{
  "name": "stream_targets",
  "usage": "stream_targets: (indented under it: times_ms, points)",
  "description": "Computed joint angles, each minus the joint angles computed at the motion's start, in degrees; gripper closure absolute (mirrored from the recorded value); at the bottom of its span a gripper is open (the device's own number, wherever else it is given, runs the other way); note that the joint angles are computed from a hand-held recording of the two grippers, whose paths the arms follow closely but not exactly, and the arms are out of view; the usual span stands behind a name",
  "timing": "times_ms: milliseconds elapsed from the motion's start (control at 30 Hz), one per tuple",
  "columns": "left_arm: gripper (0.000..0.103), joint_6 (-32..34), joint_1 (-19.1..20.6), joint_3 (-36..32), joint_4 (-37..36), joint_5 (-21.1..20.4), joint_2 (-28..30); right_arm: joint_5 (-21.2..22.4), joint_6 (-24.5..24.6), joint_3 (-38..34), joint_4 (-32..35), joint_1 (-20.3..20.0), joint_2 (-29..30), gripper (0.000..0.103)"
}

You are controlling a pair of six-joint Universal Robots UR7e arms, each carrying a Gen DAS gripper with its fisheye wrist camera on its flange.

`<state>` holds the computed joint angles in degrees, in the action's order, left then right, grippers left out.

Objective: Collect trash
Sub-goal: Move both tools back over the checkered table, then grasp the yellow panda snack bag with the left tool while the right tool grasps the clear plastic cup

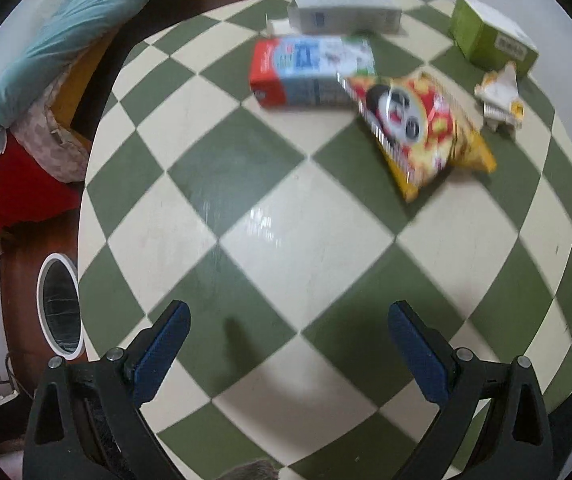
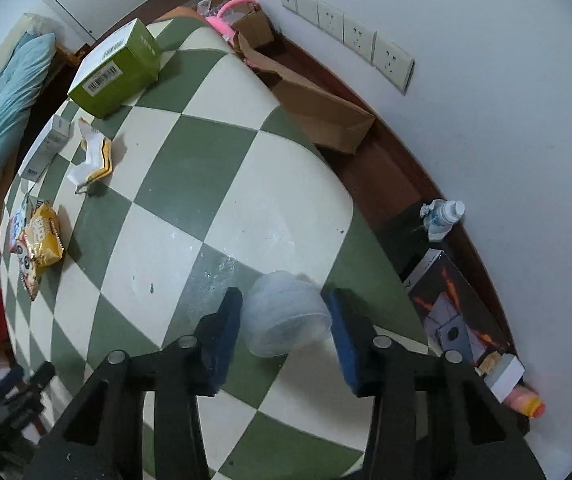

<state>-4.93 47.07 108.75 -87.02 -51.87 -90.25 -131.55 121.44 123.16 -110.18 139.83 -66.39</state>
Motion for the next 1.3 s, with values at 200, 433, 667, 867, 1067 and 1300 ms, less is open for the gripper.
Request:
stream_targets:
  times_ms: [200,433,667,867,1067,1300]
  points:
    - [0.002,-4.6,0.9,-5.5,-1.2,-4.7,6.7,-2.3,-6.6,-2.9,-2.9,-1.8,2.8,0.059]
    - [0.003,-7.8,1.0,-9.1,-1.6,-11.4,13.0,-4.1,-10.4,-5.5,-2.8,-6.1,3.9,0.059]
    - [0.033,-7.2,-0.1,-7.5,-5.5,-13.3,13.9,-5.1,-12.9,-7.8,-0.7,-8.7,4.4,0.059]
    - [0.053,-3.5,-0.5,-5.9,-10.3,-12.4,14.6,-5.0,-13.5,-9.0,0.2,-9.5,5.1,0.059]
    - [0.059,-0.1,-2.6,-3.2,-12.0,-10.1,10.8,-5.3,-13.3,-10.4,1.0,-8.6,6.1,0.059]
    - [0.060,4.0,-4.0,-3.4,-12.6,-7.2,5.0,-6.2,-12.8,-14.0,3.9,-5.6,8.0,0.059]
